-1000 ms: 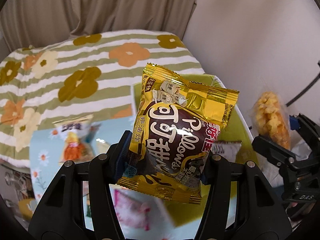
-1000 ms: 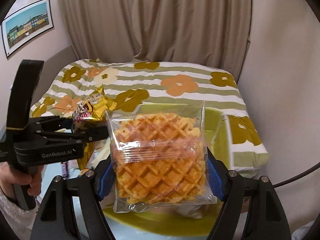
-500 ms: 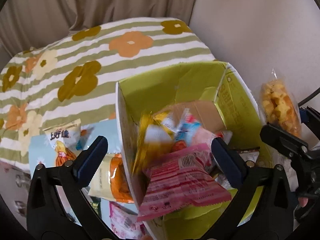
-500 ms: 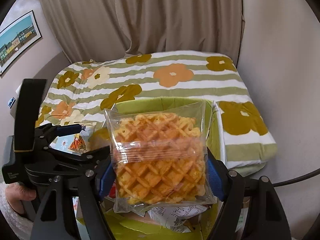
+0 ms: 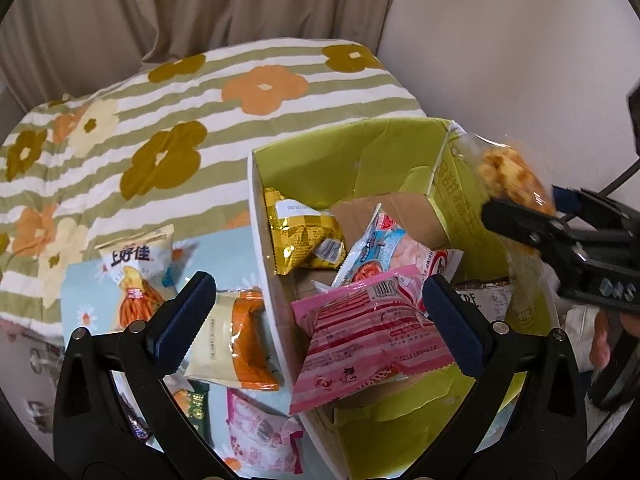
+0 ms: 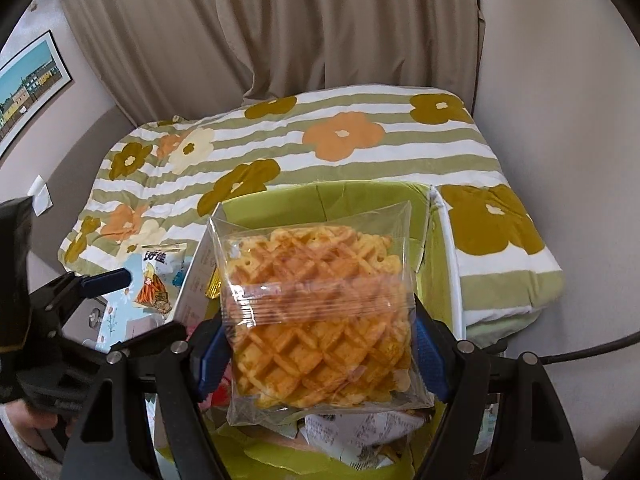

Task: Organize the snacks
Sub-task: 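Carry the gold Pillows bag and waffle packet over the yellow box with both tools, then open both tools to drop the Pillows bag and waffle packet into the box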

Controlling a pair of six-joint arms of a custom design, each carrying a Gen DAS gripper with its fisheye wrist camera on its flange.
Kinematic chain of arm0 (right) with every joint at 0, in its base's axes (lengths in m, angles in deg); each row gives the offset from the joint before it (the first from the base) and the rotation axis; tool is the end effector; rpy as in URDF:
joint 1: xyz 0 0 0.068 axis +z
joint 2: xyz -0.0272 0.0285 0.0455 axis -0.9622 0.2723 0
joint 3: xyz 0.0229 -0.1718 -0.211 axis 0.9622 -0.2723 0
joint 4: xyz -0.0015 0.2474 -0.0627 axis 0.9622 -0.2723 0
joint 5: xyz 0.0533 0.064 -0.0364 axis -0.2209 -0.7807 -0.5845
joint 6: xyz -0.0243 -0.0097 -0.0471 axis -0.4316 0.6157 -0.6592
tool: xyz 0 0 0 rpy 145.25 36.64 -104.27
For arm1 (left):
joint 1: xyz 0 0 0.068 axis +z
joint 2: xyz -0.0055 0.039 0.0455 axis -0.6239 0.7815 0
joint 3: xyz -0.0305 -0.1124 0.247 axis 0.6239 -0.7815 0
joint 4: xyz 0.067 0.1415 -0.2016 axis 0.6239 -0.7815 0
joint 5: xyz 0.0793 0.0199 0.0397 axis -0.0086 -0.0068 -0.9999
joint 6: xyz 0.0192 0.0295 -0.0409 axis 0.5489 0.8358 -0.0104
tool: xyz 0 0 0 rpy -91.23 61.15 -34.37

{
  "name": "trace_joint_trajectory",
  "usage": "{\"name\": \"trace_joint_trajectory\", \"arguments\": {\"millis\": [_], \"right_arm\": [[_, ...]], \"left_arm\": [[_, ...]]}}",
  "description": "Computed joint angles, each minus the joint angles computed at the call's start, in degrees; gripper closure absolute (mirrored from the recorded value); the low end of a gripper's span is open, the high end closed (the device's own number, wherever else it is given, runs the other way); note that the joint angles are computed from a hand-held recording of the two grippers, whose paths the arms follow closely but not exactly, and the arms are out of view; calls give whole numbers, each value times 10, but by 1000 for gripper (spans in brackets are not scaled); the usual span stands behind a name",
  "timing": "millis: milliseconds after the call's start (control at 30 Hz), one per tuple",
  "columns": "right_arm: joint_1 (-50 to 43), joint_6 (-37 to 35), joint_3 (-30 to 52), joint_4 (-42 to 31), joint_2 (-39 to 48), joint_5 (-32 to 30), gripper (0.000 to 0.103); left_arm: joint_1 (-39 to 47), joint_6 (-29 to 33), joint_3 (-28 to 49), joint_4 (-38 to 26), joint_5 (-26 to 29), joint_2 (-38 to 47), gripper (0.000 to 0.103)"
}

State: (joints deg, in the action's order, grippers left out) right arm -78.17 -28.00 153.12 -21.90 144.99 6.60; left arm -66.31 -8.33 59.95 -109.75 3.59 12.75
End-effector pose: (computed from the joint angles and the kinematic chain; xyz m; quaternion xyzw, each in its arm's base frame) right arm 0.3132 -0.0043 0.2517 -0.2567 0.9162 0.1826 0.2478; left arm 0.2479 -0.1201 0.2446 -0.1104 0.9590 -0.0202 0.2601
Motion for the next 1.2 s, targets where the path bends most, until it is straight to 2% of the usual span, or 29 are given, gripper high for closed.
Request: {"name": "trace_joint_trajectory", "arguments": {"millis": [100,167,267,433,600,833,967,1000,1067,1200], "right_arm": [[16,25,9,17,18,17,22],[25,40,0,46,21,26,0],[27,38,-10,63,22,35,0],[11,33,-36,83,17,11,0],[20,31,-21,87,41,18,0],[23,35,-63,148,29,2,0],[34,21,-59,142,43,23,0],[36,20,-46,123,53,33,0],[27,18,-22,84,75,14,0],[21,25,-27,107,76,13,0]], "left_arm": [[1,-3,-2,0,-1,-5,0],[2,-5,-5,-2,-3,-9,0],[2,-6,-9,-3,-6,-11,0],[-2,-12,-16,-5,-12,-14,0],[-5,-22,-22,-6,-11,-19,0],[-4,-28,-30,-8,-9,-24,0],[0,-31,-33,-7,-7,-26,0],[1,-32,-34,-8,-5,-26,0],[1,-32,-34,-8,-7,-26,0],[2,-34,-32,-7,-5,-22,0]]}}
